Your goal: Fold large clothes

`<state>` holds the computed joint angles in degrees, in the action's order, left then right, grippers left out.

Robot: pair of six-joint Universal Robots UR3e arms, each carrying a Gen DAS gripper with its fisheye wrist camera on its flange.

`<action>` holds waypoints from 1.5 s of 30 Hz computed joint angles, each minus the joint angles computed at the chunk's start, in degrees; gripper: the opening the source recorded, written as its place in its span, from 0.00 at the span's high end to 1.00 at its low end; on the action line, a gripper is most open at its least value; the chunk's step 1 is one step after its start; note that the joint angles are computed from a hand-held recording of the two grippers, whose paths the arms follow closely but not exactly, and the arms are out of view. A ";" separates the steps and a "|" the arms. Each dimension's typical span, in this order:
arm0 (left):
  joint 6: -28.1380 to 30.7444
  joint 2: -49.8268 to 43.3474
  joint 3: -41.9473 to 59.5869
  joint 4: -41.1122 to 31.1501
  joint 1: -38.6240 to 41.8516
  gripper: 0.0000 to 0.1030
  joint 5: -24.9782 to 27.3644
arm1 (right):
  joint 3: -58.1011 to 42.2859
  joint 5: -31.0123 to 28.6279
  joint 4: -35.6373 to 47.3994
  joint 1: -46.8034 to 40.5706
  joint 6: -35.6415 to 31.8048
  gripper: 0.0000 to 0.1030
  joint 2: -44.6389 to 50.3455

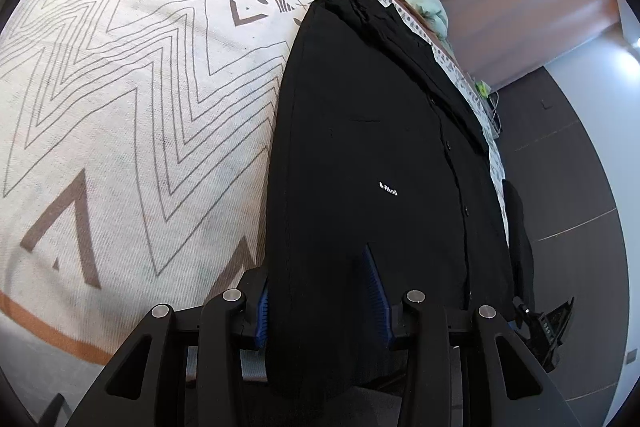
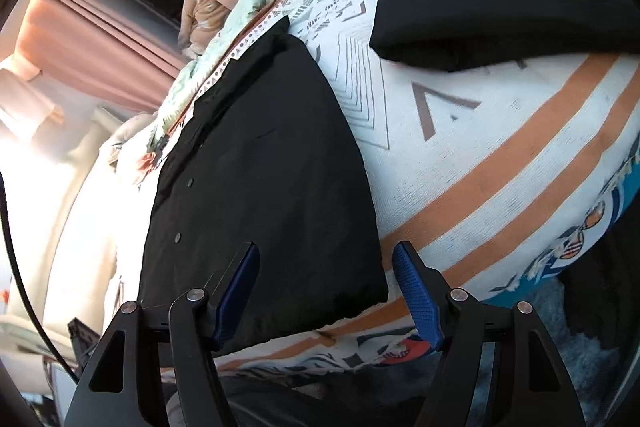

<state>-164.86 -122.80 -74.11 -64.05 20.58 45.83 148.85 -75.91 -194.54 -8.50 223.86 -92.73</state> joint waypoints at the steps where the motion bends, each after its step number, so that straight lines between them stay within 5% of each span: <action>1: -0.06 -0.14 0.09 0.22 -0.08 0.60 0.10 | -0.50 -0.60 -0.91 0.57 0.38 0.31 1.03; 3: 0.05 0.70 -0.93 1.98 -0.65 0.71 1.87 | -1.77 -0.30 -2.63 0.81 0.98 0.42 3.25; 5: 0.45 1.35 -1.19 1.92 -1.12 0.89 3.85 | -2.00 2.10 -3.83 -0.12 1.12 0.84 4.71; 8: -1.51 3.02 -3.61 3.93 0.53 0.92 1.82 | -2.35 0.76 -5.79 1.49 2.15 0.89 5.37; 14: -0.45 9.78 -7.21 2.90 3.87 0.94 -1.66 | -7.26 -5.18 0.56 7.65 1.95 0.91 -1.69; 24: 10.83 25.60 -13.12 -12.52 15.66 0.95 -9.30 | -15.67 -15.08 12.52 19.25 1.98 0.91 -12.38; 37: 36.17 41.71 -12.76 -47.87 32.79 0.95 -14.20 | -22.03 -29.18 17.43 37.28 4.75 0.91 -15.51; 45: 54.04 44.82 -7.51 -70.79 43.48 0.95 -12.25 | -25.26 -37.83 18.23 47.04 4.96 0.91 -14.28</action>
<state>-110.83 -77.98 -81.62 -134.83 64.06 33.58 123.59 -113.74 -176.31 38.54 228.82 -107.01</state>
